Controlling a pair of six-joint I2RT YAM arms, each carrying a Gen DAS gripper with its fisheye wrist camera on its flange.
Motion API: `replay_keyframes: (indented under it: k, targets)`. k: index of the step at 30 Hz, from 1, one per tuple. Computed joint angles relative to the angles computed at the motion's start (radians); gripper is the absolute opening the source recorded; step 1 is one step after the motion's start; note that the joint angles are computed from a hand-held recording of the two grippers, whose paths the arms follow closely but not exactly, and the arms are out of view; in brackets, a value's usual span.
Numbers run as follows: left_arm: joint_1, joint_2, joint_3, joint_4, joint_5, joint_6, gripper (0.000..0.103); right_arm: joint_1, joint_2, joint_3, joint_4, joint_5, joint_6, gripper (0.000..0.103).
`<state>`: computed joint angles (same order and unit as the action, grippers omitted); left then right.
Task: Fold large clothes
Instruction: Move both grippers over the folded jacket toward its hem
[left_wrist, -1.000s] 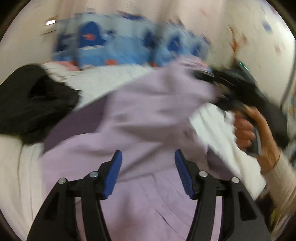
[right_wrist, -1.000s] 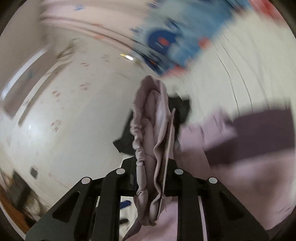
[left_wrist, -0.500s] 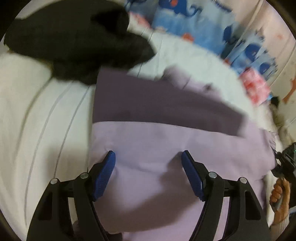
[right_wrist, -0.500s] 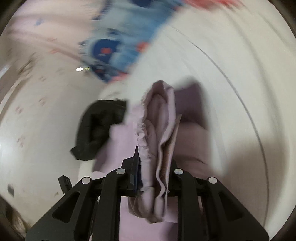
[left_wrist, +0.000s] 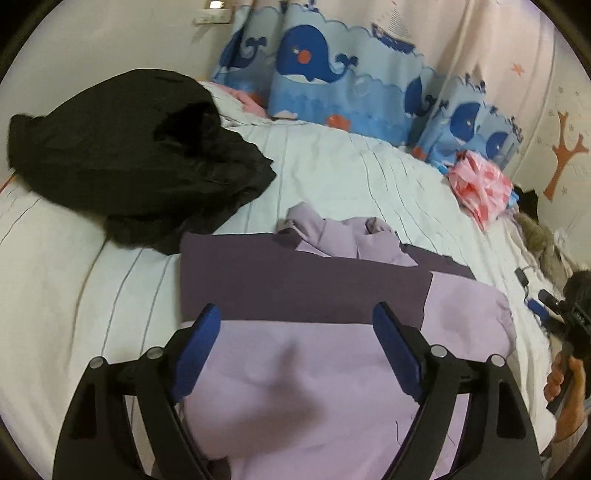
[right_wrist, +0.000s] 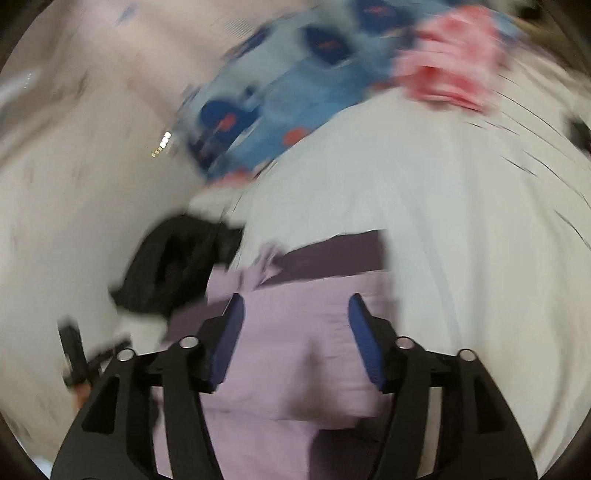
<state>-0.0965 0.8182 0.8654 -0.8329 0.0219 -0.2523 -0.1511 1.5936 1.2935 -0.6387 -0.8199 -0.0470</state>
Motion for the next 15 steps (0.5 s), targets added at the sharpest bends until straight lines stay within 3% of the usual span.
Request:
replay_keyframes:
  k: [2,4,5,7,12,15]
  targets:
    - [-0.022,0.068,-0.031,0.060,-0.026,-0.004,0.081,0.098,0.103,0.031,-0.010,0.129,-0.010,0.060]
    - [-0.022,0.165,-0.069,0.117,-0.061,-0.002,0.081,0.137,0.186,0.029,0.038,0.190,-0.003,0.060]
    - [-0.009,0.226,-0.110,0.160,-0.083,0.014,0.082,0.135,0.222,0.011,0.086,0.169,0.000,0.060]
    - [0.076,0.266,-0.199,0.268,0.015,0.063,0.086,0.119,0.216,0.016,0.073,0.131,0.013,0.059]
    - [0.049,0.146,-0.142,0.172,0.018,0.038,0.086,0.073,0.083,0.031,0.059,0.121,-0.032,0.059]
    - [0.050,0.102,-0.090,0.183,0.008,0.046,0.086,0.085,0.137,0.127,0.038,0.148,0.002,0.060]
